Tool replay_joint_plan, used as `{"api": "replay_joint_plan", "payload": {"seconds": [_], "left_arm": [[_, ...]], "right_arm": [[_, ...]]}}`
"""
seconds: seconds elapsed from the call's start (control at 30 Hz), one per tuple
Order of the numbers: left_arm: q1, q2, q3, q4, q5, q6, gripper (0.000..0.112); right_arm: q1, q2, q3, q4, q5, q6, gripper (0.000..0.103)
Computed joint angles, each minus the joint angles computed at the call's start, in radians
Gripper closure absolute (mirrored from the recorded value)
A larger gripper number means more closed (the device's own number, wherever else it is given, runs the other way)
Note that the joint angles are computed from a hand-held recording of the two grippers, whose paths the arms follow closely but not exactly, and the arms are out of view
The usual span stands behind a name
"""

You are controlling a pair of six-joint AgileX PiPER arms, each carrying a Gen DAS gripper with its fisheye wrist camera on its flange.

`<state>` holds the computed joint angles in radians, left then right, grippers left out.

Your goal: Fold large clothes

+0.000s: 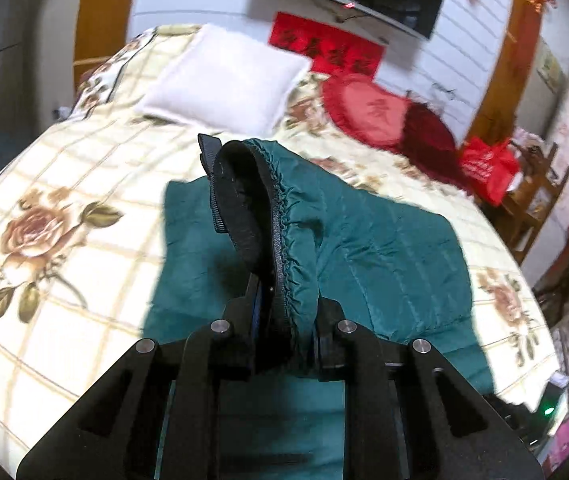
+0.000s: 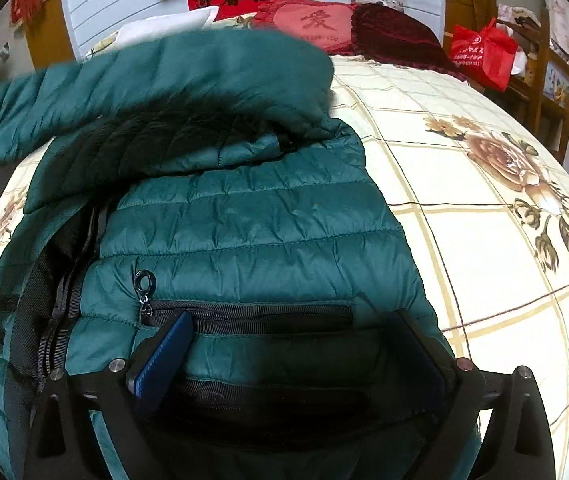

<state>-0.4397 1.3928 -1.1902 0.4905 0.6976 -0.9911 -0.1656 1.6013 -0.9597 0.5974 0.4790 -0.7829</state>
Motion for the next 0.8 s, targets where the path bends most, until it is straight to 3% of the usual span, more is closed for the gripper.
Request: {"api": "replay_joint_plan", "payload": {"seconds": [0.1,0.13,0.2,0.27,0.4,0.5,0.57,0.6,0.63,0.7,0.8], "left_arm": [[0.073,0.013,0.057,-0.129,-0.034,0.134,0.091],[0.079,0.009,0.088,-0.137,-0.048,0.14,0.089],[0.087,0.013,0.125,-0.118,-0.059,0.116,0.074],[0.084,-0.01,0.168,-0.083,-0.071,0.076,0.072],[0.106,-0.121,0.282,0.035,-0.104,-0.096,0.072],[0.063,-0.168,0.3,0.2,-0.074,-0.314,0.072],[-0.001,-0.136,0.259,0.303,-0.044,-0.389,0.072],[-0.017,-0.103,0.232,0.325,-0.047,-0.392,0.072],[-0.027,-0.073,0.205,0.333,-0.051,-0.386,0.072],[-0.033,0.003,0.143,0.34,-0.063,-0.356,0.072],[-0.019,0.11,0.062,0.348,-0.068,-0.324,0.072]], "right_arm": [[0.005,0.003,0.0,-0.009,-0.008,0.008,0.005],[0.007,0.003,0.0,-0.013,-0.01,0.013,0.005],[0.006,0.004,-0.005,-0.019,-0.006,0.02,0.005],[-0.001,0.005,-0.014,-0.014,0.007,0.019,0.005],[-0.07,-0.047,-0.006,0.169,0.036,-0.1,0.005],[-0.096,-0.09,-0.003,0.355,-0.027,-0.219,0.005],[-0.088,-0.085,-0.03,0.468,-0.052,-0.311,0.013],[-0.067,-0.074,-0.06,0.482,-0.075,-0.317,0.023],[-0.049,-0.052,-0.101,0.456,-0.081,-0.284,0.034],[-0.009,0.024,-0.227,0.382,-0.049,-0.191,0.045],[0.07,0.123,-0.355,0.389,-0.077,-0.211,0.046]]}}
